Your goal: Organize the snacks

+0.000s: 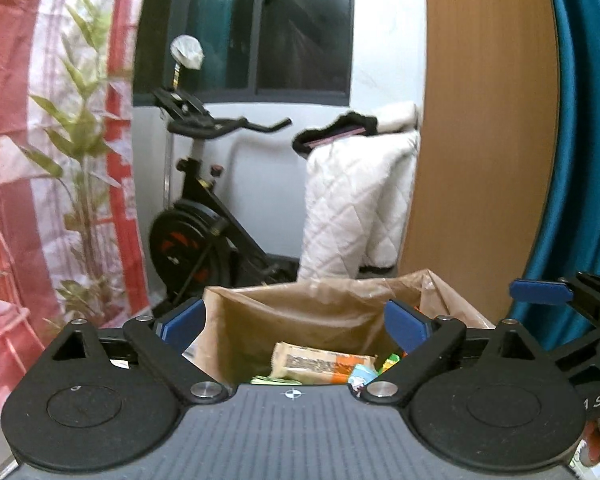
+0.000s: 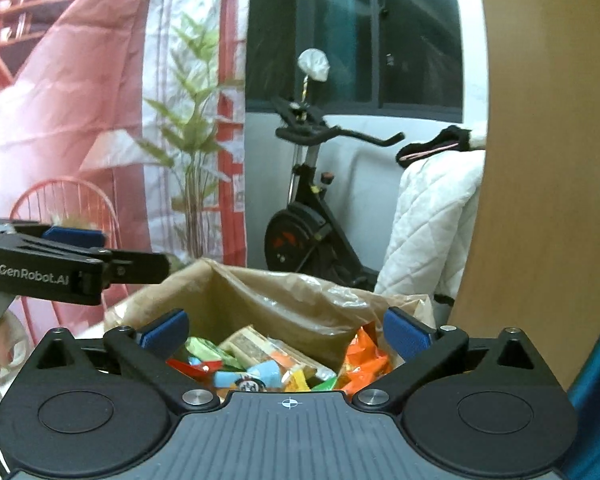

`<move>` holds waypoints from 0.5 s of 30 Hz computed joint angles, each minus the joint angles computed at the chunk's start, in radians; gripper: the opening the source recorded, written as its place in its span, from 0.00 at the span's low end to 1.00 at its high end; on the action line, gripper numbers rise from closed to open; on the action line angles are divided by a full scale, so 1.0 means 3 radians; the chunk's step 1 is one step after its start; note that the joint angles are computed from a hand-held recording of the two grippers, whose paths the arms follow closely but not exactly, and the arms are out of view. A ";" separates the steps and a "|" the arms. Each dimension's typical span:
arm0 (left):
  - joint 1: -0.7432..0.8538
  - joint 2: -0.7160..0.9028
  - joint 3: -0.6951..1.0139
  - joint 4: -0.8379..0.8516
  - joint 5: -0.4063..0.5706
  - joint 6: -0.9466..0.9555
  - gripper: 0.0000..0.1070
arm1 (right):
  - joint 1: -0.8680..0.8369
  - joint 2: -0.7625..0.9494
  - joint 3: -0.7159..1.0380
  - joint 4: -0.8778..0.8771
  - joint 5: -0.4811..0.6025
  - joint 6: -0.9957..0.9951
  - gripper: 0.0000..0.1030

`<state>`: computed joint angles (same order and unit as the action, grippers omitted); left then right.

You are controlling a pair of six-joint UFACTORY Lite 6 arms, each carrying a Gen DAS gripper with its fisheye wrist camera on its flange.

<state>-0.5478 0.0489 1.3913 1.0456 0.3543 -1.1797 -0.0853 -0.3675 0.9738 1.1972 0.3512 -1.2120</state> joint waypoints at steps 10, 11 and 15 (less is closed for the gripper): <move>-0.0453 -0.0371 -0.0235 0.0818 0.0728 -0.0668 0.94 | 0.0084 -0.0598 -0.0324 -0.0342 -0.0223 0.0667 0.99; -0.0468 -0.0407 -0.0257 0.0809 0.0735 -0.0681 0.94 | 0.0081 -0.0632 -0.0350 -0.0384 -0.0221 0.0724 0.99; -0.0524 -0.0503 -0.0340 0.0873 0.0772 -0.0805 0.94 | 0.0070 -0.0730 -0.0417 -0.0611 -0.0170 0.0999 0.99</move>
